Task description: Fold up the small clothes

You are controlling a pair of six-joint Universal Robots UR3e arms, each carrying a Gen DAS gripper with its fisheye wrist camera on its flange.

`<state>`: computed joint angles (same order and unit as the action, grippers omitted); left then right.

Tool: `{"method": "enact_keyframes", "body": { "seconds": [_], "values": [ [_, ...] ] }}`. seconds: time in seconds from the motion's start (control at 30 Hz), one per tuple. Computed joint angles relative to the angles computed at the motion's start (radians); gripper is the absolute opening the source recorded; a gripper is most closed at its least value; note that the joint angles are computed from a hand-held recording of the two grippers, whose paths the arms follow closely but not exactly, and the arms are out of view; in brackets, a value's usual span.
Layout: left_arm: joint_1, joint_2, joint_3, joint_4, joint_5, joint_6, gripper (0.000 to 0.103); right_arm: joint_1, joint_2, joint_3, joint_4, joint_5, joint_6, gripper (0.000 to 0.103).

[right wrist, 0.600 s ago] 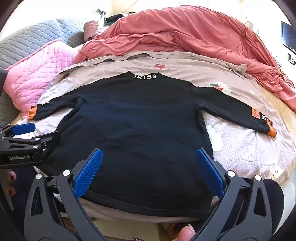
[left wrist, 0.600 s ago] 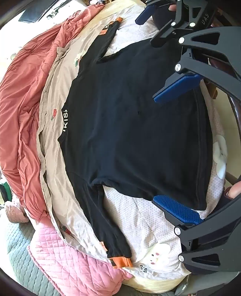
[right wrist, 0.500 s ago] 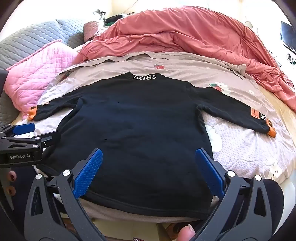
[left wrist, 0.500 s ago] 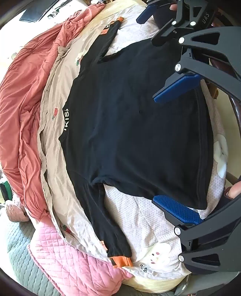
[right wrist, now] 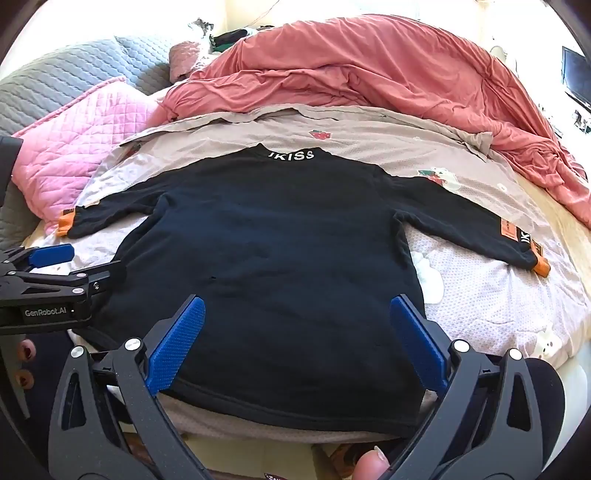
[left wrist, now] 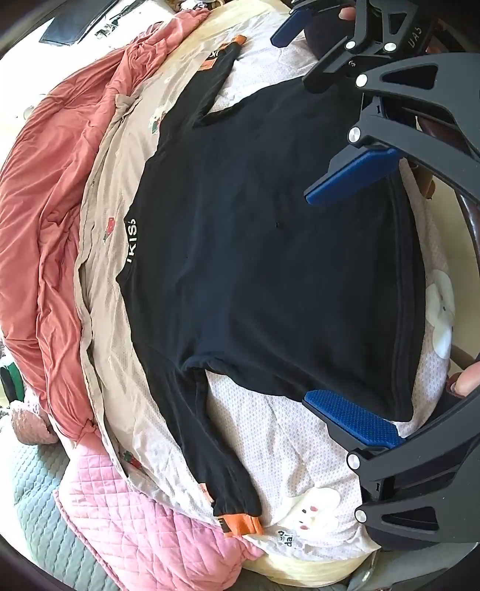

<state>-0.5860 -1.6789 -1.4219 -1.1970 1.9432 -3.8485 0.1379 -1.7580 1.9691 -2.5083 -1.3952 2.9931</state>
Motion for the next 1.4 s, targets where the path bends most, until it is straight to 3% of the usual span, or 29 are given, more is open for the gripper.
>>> {"method": "enact_keyframes", "body": {
  "seconds": [1.4],
  "values": [
    [0.001,0.005,0.017,-0.016,0.007,0.0,0.099,-0.003,-0.018,0.011,0.007,0.014,-0.019,0.095]
  ]
}}
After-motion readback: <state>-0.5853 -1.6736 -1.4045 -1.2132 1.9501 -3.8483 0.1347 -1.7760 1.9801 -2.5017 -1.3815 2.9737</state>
